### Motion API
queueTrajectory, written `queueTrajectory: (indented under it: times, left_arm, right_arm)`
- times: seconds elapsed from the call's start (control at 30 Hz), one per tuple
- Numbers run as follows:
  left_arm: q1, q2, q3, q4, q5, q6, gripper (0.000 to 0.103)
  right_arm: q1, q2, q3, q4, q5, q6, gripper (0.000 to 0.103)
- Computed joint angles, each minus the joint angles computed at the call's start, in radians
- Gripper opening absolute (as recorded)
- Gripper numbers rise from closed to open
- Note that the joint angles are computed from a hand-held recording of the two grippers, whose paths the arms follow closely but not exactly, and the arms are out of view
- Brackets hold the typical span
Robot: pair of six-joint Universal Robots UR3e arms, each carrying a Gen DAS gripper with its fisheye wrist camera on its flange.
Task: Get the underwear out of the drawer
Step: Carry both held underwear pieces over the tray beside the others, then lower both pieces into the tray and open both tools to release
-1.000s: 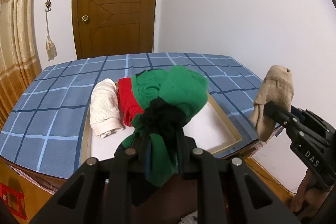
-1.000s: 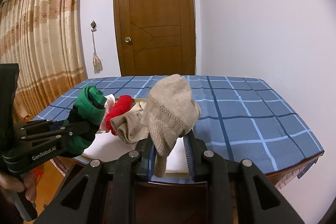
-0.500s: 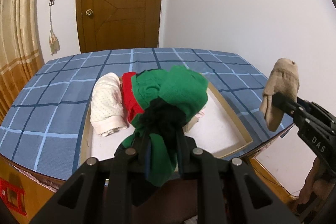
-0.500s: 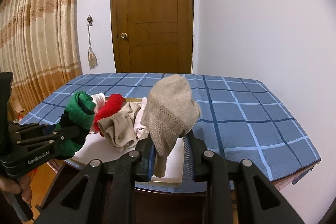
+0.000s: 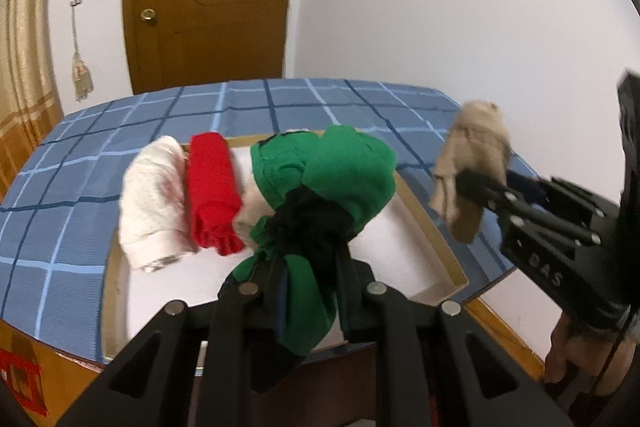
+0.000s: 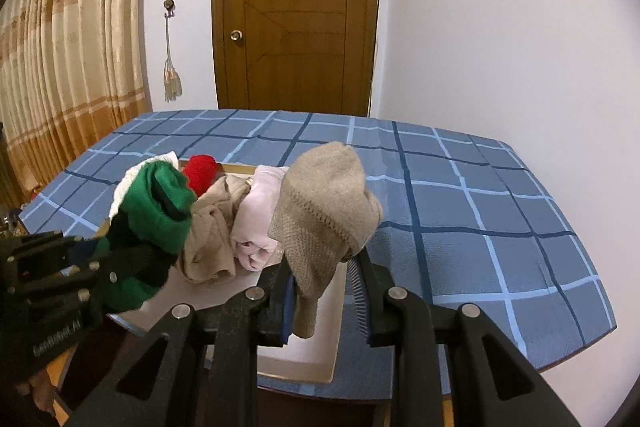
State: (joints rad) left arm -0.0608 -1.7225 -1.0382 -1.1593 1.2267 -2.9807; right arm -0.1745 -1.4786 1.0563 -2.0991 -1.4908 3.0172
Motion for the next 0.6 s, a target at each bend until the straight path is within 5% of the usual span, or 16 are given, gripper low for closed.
queueTrajectory:
  times: [0.43, 0.6]
  left_arm:
    - [-0.120, -0.190, 0.199, -0.094, 0.038, -0.075, 0.017]
    - [-0.144, -0.243, 0.245, -0.103, 0.063, -0.097, 0.017]
  right_arm:
    - [-0.017, 0.224, -0.255, 0.119, 0.005, -0.063, 0.027]
    - [-0.025, 0.377, -0.476, 0.256, 0.045, -0.083, 0.027]
